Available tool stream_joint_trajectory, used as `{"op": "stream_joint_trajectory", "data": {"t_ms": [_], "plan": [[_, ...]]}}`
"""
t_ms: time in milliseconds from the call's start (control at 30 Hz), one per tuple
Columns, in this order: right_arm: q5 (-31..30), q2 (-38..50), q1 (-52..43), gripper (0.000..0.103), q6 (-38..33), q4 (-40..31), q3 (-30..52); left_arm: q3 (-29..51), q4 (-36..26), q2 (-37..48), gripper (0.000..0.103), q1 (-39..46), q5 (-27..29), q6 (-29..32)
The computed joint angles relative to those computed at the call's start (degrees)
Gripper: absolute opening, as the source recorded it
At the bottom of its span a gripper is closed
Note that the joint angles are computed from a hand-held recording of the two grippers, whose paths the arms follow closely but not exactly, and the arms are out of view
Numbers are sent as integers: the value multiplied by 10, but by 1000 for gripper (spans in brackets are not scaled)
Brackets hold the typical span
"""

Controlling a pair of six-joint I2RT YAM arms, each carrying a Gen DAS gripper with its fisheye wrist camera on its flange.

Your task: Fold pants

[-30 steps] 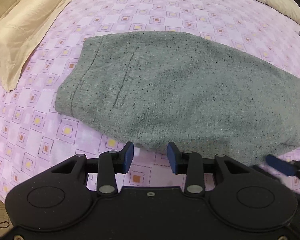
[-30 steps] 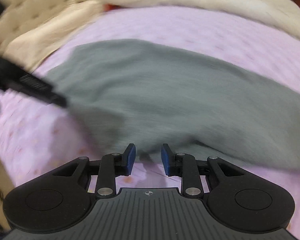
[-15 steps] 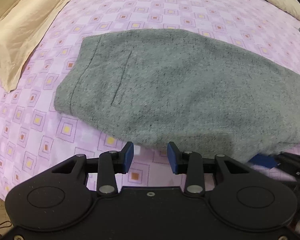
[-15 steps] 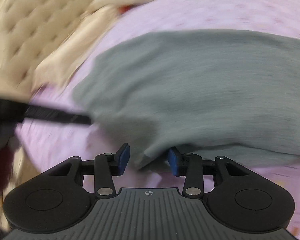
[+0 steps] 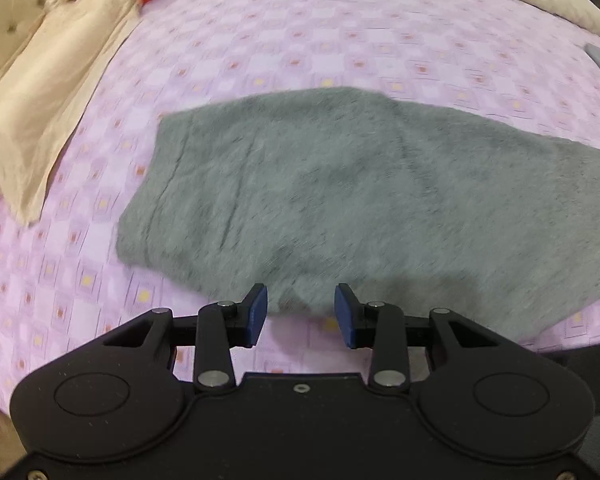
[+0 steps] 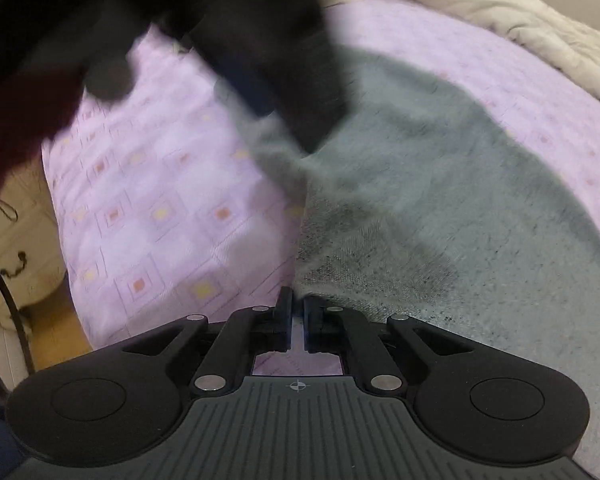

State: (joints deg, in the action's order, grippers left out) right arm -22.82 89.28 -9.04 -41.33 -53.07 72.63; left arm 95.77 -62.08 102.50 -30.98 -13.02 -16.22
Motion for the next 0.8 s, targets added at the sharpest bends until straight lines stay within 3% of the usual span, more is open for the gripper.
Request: {"op": "stream_joint_trajectory", "data": {"t_ms": [100,167,200,333,467,567,667,800], "plan": [[15,4,6,14,13,21,-14,35,-3,32,46,-19,-4,21],[-26,-8,-22,29,-24,-5,-7,55,0,49,46,-30,1,22],[-50,-9,-43,31,-48,-33,6,64,0,57,46,-34,7,21],[-81,-9,-152,31,-92,-114,50,79,12,88,47,-58,21,16],[-57,2,-262,31,-53,-135,94,67,17,122,50,-82,25,30],[-41,39,-347,31,13,-131,150,44,30,133,57,-104,-23,32],[-14,85,-410,31,63,-100,209,92,-15,158,55,-111,-34,-5],[-7,172,-455,31,66,-63,319,173,-79,196,54,-124,-52,-61]]}}
